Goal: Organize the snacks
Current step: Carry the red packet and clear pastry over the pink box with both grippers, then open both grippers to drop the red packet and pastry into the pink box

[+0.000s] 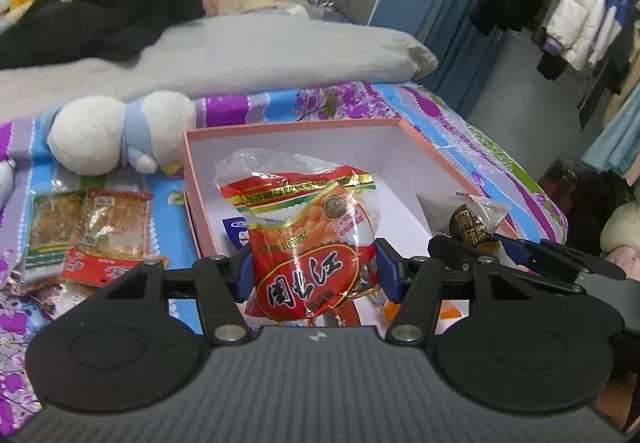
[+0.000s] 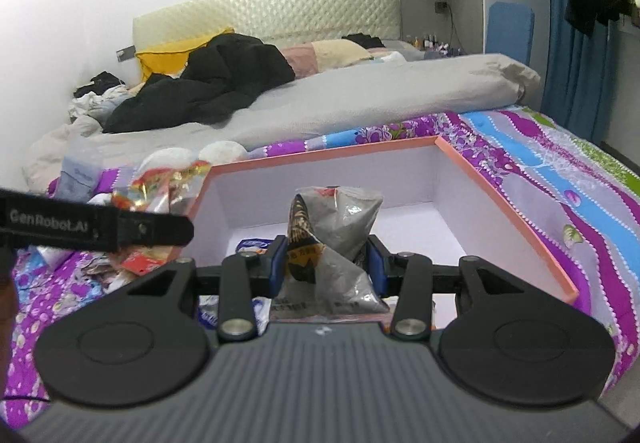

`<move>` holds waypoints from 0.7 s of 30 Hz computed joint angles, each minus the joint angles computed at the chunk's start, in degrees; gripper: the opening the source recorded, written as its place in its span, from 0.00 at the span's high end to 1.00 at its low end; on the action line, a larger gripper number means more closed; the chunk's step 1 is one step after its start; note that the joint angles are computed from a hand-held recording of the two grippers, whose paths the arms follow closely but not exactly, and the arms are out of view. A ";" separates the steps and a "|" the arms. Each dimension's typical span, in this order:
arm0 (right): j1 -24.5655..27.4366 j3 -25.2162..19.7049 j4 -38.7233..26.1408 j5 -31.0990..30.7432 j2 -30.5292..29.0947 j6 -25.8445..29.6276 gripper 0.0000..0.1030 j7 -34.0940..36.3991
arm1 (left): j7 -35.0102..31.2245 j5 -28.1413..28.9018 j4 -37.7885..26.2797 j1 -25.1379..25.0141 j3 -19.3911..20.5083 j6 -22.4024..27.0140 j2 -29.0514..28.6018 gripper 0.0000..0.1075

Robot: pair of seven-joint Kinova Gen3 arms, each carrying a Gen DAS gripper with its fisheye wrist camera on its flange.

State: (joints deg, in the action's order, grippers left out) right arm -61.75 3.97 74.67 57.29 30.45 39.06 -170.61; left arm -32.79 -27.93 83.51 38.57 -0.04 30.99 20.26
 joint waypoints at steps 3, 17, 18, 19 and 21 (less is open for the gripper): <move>2.57 -0.96 -1.70 -2.65 1.29 -1.25 0.56 3.11 | -3.78 3.05 -3.41 -2.56 1.77 1.78 2.77 0.40; 7.42 1.21 -9.13 -18.84 7.29 -2.17 0.56 17.27 | -12.80 9.42 -15.11 -3.95 -0.07 7.79 12.38 0.40; 7.46 1.41 -9.23 -19.39 7.40 -2.16 0.56 17.78 | -13.31 10.07 -15.06 -4.41 0.18 7.45 12.45 0.39; 7.35 1.63 -9.45 -19.83 7.56 -1.93 0.56 18.25 | -13.33 10.18 -15.20 -4.21 -0.10 7.66 12.49 0.38; 7.04 2.05 -9.94 -20.73 7.79 -1.15 0.54 18.68 | -12.45 9.45 -15.66 -3.05 -1.34 8.69 12.60 0.31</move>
State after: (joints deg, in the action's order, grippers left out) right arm -54.70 6.02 64.73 36.56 38.24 37.92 -151.94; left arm -45.24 -18.48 67.85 35.52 -1.38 39.68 32.86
